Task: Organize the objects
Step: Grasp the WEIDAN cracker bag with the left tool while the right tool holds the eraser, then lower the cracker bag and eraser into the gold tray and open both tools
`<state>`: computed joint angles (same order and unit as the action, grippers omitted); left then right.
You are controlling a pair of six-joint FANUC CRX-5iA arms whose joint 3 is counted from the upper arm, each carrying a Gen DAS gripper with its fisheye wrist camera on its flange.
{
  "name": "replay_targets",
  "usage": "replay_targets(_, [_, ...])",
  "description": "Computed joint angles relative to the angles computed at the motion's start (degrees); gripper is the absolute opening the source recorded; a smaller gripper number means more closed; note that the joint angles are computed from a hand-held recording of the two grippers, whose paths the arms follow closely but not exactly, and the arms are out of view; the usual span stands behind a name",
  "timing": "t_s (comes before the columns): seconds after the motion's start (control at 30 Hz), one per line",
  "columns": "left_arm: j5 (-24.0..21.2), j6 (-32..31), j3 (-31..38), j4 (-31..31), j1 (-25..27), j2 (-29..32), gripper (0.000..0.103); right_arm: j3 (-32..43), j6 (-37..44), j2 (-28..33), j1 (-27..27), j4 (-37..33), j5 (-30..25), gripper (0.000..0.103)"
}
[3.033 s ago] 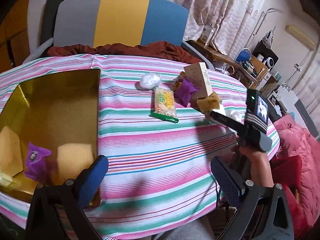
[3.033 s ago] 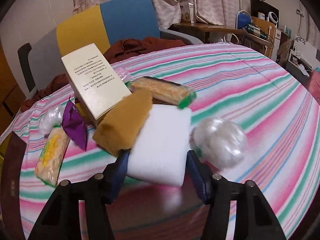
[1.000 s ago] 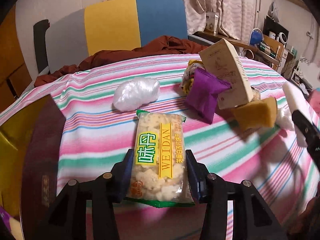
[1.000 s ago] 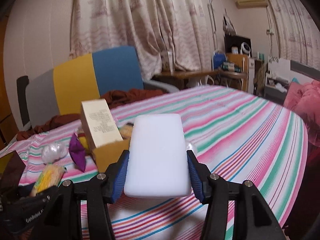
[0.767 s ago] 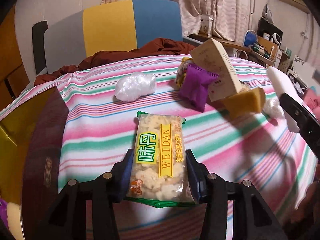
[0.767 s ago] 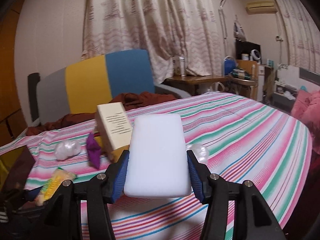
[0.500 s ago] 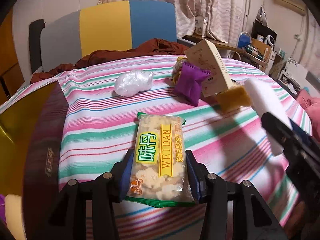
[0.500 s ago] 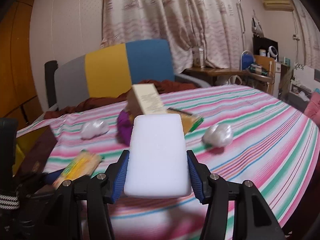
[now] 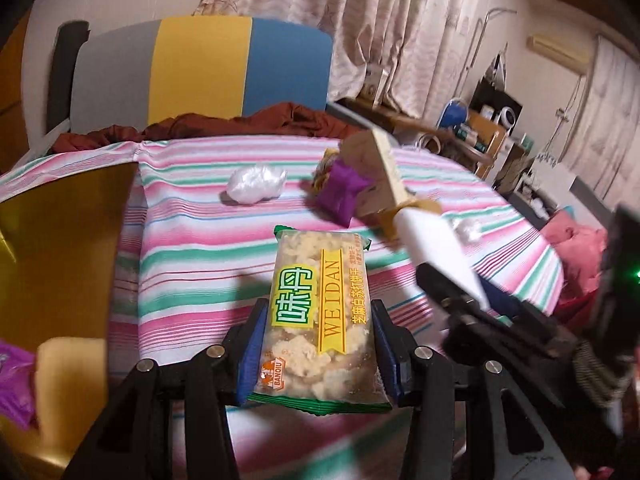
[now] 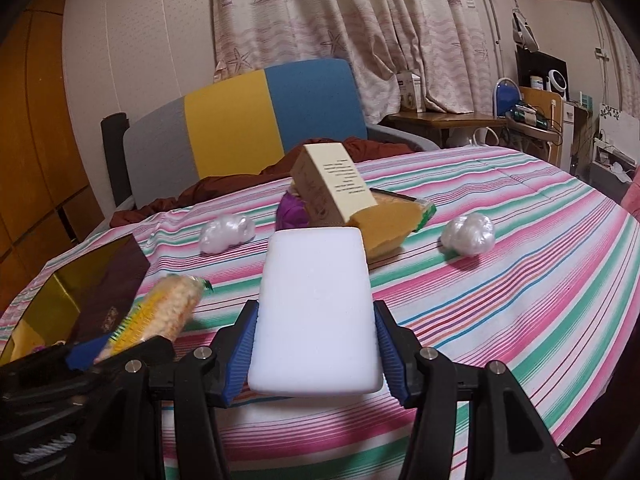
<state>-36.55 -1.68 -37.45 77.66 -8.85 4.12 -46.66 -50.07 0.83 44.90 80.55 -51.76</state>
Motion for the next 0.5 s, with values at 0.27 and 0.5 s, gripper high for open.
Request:
replay_targets(0.27, [-2.3, 6.0, 1.8, -2.5, 5.7, -1.5, 0.049, 2.6, 0.6, 0.7, 0.6, 2.0, 2.5, 0.056])
replay_targets(0.5, [-3.3, 12.8, 5.7, -5.8, 11.4, 0.6, 0.049, 5.9, 2.1, 1.8, 0.7, 5.4, 4.8, 0.056])
